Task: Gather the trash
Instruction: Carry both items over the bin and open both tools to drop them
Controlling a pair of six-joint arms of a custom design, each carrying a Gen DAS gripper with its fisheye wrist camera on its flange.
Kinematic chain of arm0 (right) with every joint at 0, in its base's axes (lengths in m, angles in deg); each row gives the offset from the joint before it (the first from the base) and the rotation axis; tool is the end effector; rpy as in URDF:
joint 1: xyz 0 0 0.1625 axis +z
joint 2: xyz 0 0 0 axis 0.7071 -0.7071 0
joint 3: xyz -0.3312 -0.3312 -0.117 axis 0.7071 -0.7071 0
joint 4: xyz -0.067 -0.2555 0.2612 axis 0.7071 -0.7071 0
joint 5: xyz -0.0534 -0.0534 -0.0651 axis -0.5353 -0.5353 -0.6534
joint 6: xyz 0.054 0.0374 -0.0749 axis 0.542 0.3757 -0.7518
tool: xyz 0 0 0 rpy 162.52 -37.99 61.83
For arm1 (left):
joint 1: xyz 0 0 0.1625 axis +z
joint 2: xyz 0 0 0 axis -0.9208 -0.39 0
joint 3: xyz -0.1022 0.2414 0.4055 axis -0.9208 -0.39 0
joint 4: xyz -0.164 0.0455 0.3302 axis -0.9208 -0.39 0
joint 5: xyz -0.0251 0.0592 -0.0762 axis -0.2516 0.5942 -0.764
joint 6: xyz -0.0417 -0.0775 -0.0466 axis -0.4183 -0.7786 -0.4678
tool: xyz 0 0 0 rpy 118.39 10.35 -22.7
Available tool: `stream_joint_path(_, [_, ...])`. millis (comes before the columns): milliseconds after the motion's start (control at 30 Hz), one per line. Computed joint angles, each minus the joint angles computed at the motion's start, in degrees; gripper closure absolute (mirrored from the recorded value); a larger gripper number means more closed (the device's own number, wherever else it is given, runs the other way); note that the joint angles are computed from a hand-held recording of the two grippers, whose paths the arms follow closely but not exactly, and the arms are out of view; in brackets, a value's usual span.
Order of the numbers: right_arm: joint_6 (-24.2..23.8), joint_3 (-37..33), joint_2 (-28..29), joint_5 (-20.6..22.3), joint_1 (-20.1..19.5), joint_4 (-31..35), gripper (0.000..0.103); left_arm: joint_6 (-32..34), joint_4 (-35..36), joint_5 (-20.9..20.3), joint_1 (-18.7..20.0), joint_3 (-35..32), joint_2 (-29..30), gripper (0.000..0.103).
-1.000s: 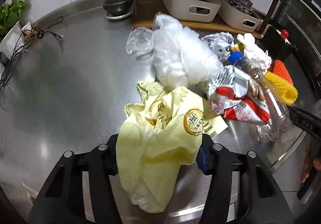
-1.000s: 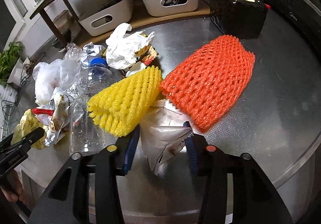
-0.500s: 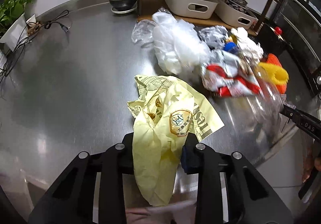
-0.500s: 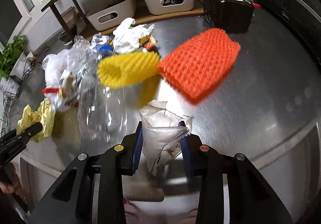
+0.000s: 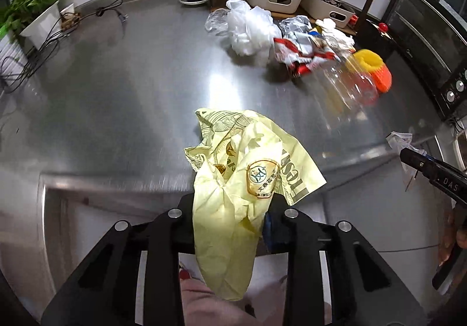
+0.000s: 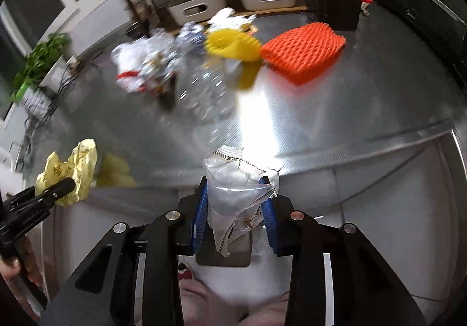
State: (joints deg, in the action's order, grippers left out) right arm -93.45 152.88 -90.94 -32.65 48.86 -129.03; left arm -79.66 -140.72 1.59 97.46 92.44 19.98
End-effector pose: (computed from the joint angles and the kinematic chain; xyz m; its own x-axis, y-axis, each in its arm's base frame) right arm 0.1284 -0.5688 0.5182 -0.8546 -0.1307 0.5026 -0.3200 0.8948 -0.3115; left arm -0.5150 -0.5387 0.1283 -0.7672 -0.0562 -0.6390 0.2699 0.8754 -0.4010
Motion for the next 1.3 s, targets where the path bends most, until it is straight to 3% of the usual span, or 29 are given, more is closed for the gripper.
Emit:
stream_joint_path(200, [-0.4, 4.3, -3.0, 1.6, 0.7, 2.6, 0.068, -4.1, -0.5, -2.1, -2.6, 5.7, -2.3, 0.074])
stream_joint_path(433, [0.3, 9.1, -3.1, 2.2, -1.0, 3.8, 0.068, -4.8, -6.0, -6.8, -2.4, 12.0, -2.4, 0.074])
stream_joint_path(700, [0.1, 16.6, -0.4, 3.0, -6.4, -3.2, 0.068, -0.2, -18.4, -11.6, 1.5, 18.8, 1.7, 0.074])
stream_joint_path(967, [-0.8, 20.2, 5.9, 2.7, -11.7, -9.0, 0.067, 5.4, -29.2, -15.2, 6.5, 21.8, 7.9, 0.074])
stream_joint_path(1300, [2.7, 18.8, 13.1, 2.5, -13.5, -9.5, 0.066, 7.0, -30.0, -18.5, 11.4, 18.4, 13.1, 0.073])
